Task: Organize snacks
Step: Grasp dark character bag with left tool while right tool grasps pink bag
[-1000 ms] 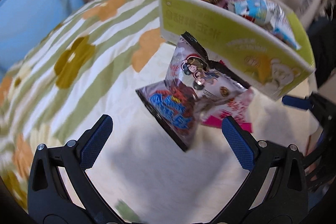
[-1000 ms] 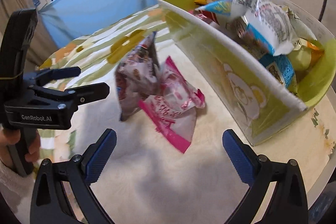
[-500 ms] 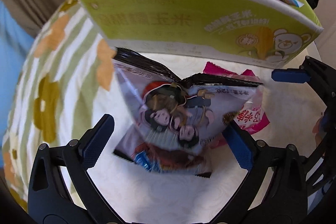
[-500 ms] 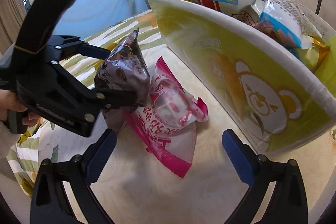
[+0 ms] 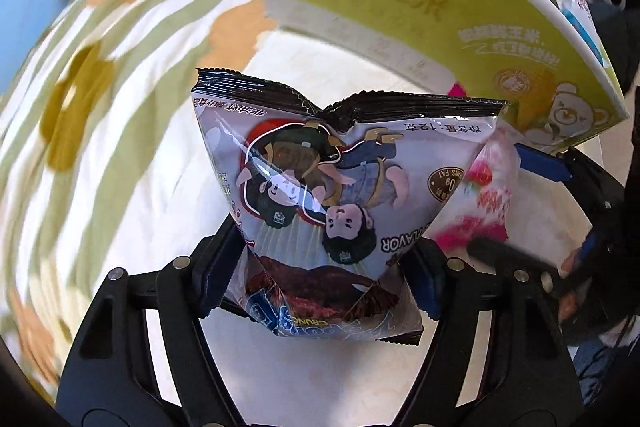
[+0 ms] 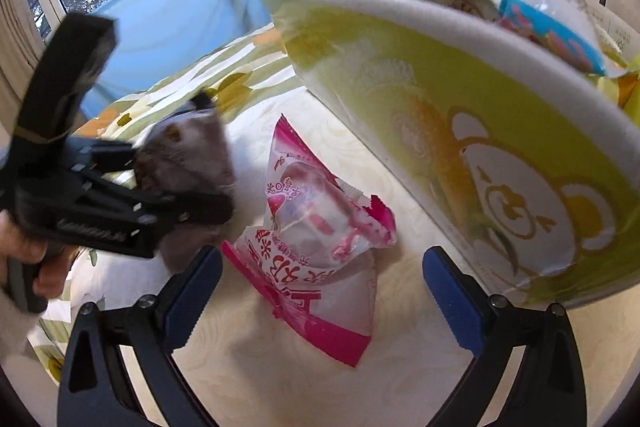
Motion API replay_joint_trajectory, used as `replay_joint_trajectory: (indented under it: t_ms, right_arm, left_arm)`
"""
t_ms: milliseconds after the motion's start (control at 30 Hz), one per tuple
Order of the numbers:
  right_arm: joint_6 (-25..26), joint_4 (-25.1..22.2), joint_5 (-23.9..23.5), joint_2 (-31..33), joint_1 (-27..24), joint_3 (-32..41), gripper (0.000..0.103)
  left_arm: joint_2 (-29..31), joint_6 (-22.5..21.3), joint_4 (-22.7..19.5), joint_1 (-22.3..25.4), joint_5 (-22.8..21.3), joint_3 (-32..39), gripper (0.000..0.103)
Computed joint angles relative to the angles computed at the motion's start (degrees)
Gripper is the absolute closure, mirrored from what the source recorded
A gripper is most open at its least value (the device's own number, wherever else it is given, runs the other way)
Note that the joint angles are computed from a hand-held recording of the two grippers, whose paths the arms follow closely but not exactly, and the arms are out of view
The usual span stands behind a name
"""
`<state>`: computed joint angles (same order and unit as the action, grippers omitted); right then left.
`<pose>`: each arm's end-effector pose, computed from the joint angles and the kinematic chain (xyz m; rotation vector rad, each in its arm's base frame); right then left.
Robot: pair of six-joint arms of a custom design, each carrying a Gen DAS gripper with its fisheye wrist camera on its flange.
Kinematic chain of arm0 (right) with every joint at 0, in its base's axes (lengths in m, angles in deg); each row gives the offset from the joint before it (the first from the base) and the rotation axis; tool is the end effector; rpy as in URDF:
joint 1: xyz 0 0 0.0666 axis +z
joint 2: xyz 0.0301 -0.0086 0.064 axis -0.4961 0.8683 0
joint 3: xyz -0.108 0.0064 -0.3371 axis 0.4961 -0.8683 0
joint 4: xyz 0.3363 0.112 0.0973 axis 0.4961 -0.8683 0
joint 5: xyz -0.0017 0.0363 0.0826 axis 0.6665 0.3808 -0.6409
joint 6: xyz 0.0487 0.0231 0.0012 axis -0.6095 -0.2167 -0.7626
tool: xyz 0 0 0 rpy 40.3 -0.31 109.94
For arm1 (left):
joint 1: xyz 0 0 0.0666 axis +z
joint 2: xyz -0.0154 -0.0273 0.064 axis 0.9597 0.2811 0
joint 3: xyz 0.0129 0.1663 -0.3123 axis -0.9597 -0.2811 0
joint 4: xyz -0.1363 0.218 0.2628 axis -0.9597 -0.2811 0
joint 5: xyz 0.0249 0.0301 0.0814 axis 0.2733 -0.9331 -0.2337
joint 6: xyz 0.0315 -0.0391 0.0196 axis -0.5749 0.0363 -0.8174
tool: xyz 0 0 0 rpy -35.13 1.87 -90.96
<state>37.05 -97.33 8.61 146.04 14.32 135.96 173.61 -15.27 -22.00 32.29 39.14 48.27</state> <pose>0.2413 0.2199 0.4045 0.1343 2.5391 0.2865 0.3987 -0.3572 0.4048 0.9083 2.7116 -0.3372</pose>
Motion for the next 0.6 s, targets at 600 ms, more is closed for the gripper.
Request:
replay_joint_trajectory:
  t_ms: [600]
  right_arm:
    - [-0.91,0.51,-3.35,2.47,-1.72,1.75,0.019]
  left_arm:
    - [-10.97,33.37,1.32,-6.15,-13.95,-14.24,0.033]
